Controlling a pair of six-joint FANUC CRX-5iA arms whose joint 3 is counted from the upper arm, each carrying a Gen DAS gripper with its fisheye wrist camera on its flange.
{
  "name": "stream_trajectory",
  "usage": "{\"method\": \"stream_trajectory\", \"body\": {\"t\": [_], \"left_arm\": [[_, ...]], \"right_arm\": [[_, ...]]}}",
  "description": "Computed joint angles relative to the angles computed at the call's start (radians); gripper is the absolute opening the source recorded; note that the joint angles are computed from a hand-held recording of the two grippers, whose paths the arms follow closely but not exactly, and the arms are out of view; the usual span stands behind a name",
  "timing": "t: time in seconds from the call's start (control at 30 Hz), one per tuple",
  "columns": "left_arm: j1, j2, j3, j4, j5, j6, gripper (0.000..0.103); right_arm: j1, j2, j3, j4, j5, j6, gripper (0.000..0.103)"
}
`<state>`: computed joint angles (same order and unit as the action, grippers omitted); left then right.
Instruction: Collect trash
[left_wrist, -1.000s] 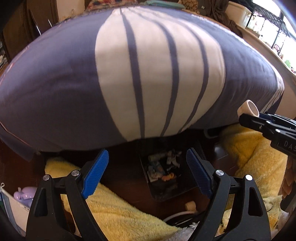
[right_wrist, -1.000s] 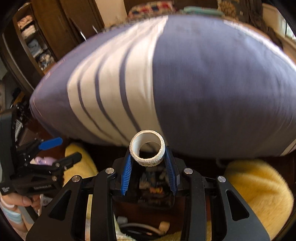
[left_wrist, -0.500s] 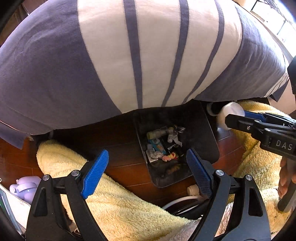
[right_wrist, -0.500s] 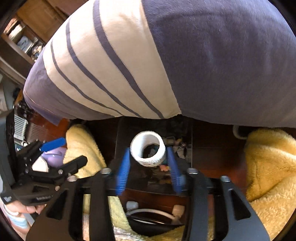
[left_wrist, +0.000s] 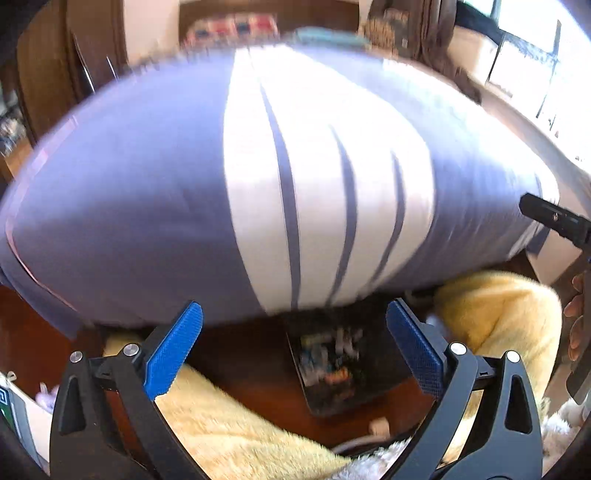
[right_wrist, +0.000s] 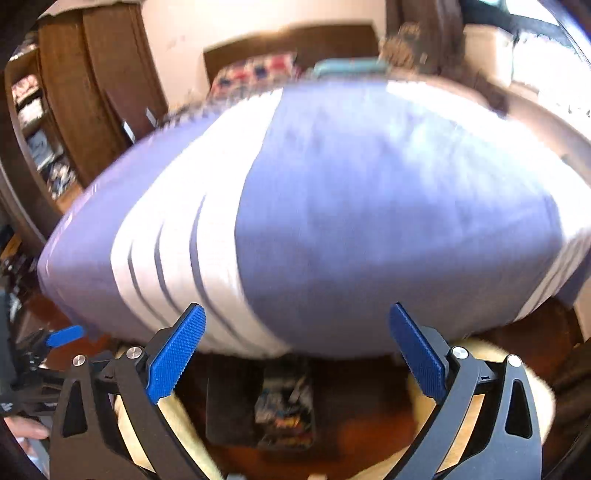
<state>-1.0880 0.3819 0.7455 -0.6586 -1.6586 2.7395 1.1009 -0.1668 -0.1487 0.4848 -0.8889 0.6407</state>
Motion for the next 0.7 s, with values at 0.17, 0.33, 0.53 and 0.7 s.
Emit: {"method": "stream_trajectory", "body": {"t": [0.17, 0.33, 0.53, 0.7], "left_arm": [[-0.113, 0.041, 0.194, -0.262, -0.13, -0.065, 0.095], [-0.206, 0.094, 0.343, -0.459, -0.218, -0.124, 0.095], [-0.295, 0.171, 0.505, -0.677, -0.303, -0.222, 0.095], [-0.329, 0.18, 0.54, -0.751, -0.31, -0.238, 0.095]], "right_arm": [[0.058, -0.045, -0.031, 0.263, -0.041, -0.155, 0.1], [0.113, -0.075, -0.037, 0.399, -0.078, -0.217, 0.1], [0.152, -0.109, -0.057, 0.512, -0.091, -0.273, 0.1], [0.178, -0.133, -0.075, 0.591, -0.104, -0.326, 0.1]]}}
